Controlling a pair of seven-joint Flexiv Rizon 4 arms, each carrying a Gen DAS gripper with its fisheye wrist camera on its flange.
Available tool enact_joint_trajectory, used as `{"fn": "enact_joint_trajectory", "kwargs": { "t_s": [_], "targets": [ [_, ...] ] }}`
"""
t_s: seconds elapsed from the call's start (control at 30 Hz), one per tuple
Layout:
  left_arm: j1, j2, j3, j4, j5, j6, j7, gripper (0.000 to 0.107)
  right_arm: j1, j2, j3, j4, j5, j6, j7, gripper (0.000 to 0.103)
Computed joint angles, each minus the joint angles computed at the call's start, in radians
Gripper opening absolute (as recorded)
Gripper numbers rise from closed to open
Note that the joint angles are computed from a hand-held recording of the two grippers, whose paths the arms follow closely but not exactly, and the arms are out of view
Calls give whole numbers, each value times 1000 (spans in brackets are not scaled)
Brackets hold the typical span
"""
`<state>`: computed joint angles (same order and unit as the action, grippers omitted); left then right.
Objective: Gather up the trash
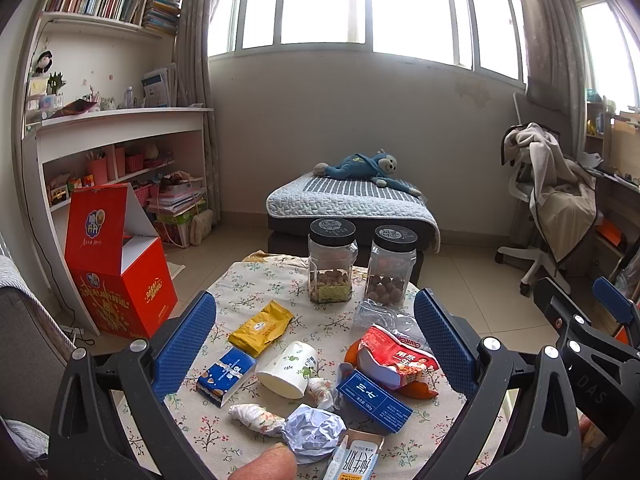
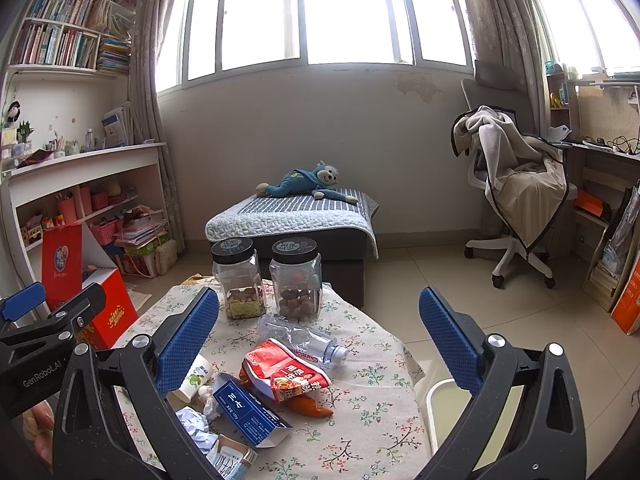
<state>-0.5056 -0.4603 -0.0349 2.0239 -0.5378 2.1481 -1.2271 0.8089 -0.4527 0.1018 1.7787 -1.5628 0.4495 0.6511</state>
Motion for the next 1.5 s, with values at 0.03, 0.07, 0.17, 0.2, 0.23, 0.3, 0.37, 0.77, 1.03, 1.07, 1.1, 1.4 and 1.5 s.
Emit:
{"fn": "enact_joint_trajectory", "kwargs": {
  "t_s": [0.03,0.07,0.17,0.2,0.23,0.3,0.37,0.77,1.03,1.07,1.1,1.4,1.5],
  "targets": [
    [0,0,0,0,0,0,0,96,0,0,0,1,0,1,0,96],
    [0,0,0,0,0,-1,-1,96,0,0,0,0,0,1,-1,96],
    [1,0,-1,1,3,0,-3,96,0,-1,0,0,-1,0,1,96],
    [1,-1,0,2,2,0,-3,96,0,0,0,1,0,0,1,96],
    [2,0,0,2,4,0,-4,96,0,0,0,0,0,0,1,96],
    [3,0,-1,2,5,-1,-5,96,0,-1,0,0,0,0,2,96],
    [2,0,0,2,5,0,-5,96,0,-1,0,0,0,-1,2,96],
    [9,-2,-1,2,17,-2,-15,96,0,-1,0,1,0,1,3,96],
    [31,-13,-11,10,42,10,-36,96,0,-2,0,0,0,2,3,96],
    [35,-15,-12,11,48,12,-41,96,0,-2,0,0,0,2,3,96],
    [39,-17,-13,13,53,15,-47,96,0,-2,0,0,0,2,3,96],
    [42,-18,-8,19,64,16,-62,96,0,-8,1,-6,11,9,-4,96],
    [52,-20,-10,17,64,6,-71,96,-23,-6,7,-7,33,76,-2,96]
  ]
}}
